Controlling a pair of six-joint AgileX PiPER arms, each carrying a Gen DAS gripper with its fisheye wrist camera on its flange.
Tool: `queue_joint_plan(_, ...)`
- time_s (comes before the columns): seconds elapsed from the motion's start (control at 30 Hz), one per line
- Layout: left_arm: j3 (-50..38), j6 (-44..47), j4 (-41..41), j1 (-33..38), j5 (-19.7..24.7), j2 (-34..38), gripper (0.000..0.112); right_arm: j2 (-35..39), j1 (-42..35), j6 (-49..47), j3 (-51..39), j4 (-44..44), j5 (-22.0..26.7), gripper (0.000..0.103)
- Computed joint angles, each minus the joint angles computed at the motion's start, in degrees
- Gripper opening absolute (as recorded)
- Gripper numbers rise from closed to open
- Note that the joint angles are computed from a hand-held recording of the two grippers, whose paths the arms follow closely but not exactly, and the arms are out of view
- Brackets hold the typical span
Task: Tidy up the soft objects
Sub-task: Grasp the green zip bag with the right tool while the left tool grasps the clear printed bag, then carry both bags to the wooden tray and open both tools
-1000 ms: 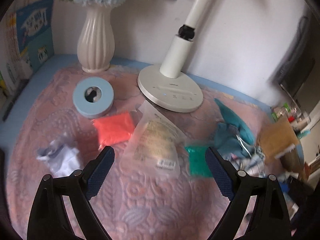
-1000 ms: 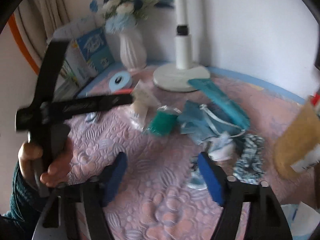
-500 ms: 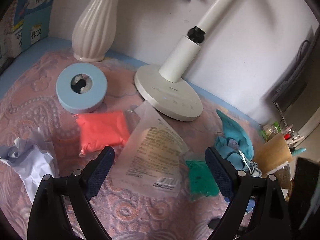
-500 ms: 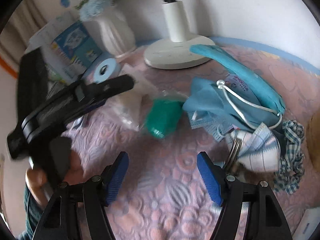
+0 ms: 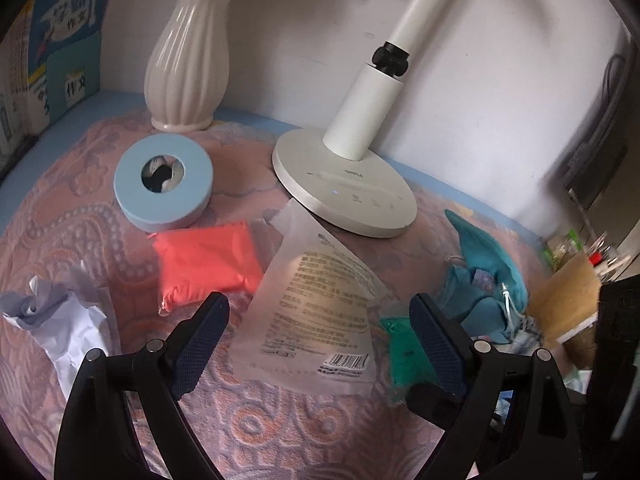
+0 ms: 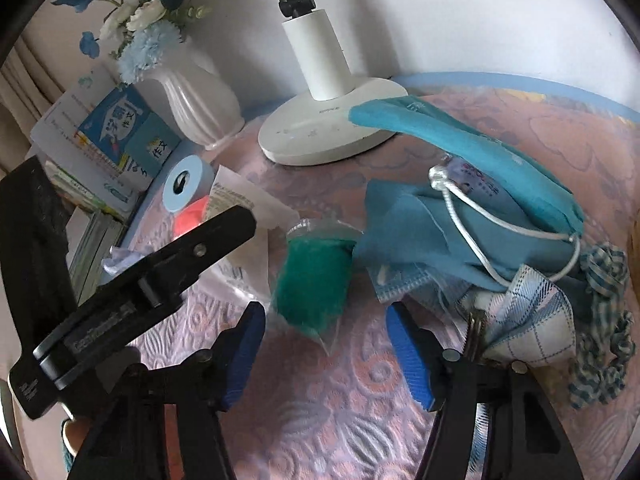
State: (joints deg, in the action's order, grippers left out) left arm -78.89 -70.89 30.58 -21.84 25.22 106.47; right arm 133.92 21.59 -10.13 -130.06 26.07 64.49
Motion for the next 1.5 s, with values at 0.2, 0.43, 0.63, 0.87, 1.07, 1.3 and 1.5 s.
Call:
queue_joint_plan(0.2, -1.87, 3.55, -1.70, -0.67, 1.01, 1.17, 0.091, 1.41, 2.02, 0.56, -1.92, -3.51, -2.39, 0.028)
queue_joint_plan(0.43, -7.81, 6.82, -1.52, -2.59, 8.06, 5.11, 0.040, -4.34, 0.34, -6.38, 10.26, 0.76, -9.50, 0.026)
queue_joint_plan(0.63, -6.58, -0.42, 8.60, -5.32, 9.18, 4.02, 0.035, -8.86, -1.74, -9.24, 17.41, 5.01, -11.91, 0.025)
queue_joint_plan(0.87, -7.09, -1.20, 12.27, -8.39, 9.56, 3.17, 0.035, -17.57, -4.19, -13.79, 25.77, 6.28, -13.11, 0.025)
queue_joint_plan(1.07, -15.46, 6.48, 5.28, -11.59, 11.75, 5.32, 0.035, -22.21, -8.18, -12.52, 27.29, 3.85, -12.77, 0.025)
queue_joint_plan(1.3, -32.92, 20.81, -6.72, -14.90, 17.84, 13.79, 0.035, -20.09, -16.41, -6.84, 20.33, 4.90, -1.76, 0.025)
queue_joint_plan(1.5, -44.93, 28.63, -15.49, -17.30, 21.03, 19.69, 0.035, -22.84, -21.87, -7.91, 23.76, 5.72, 0.16, 0.025)
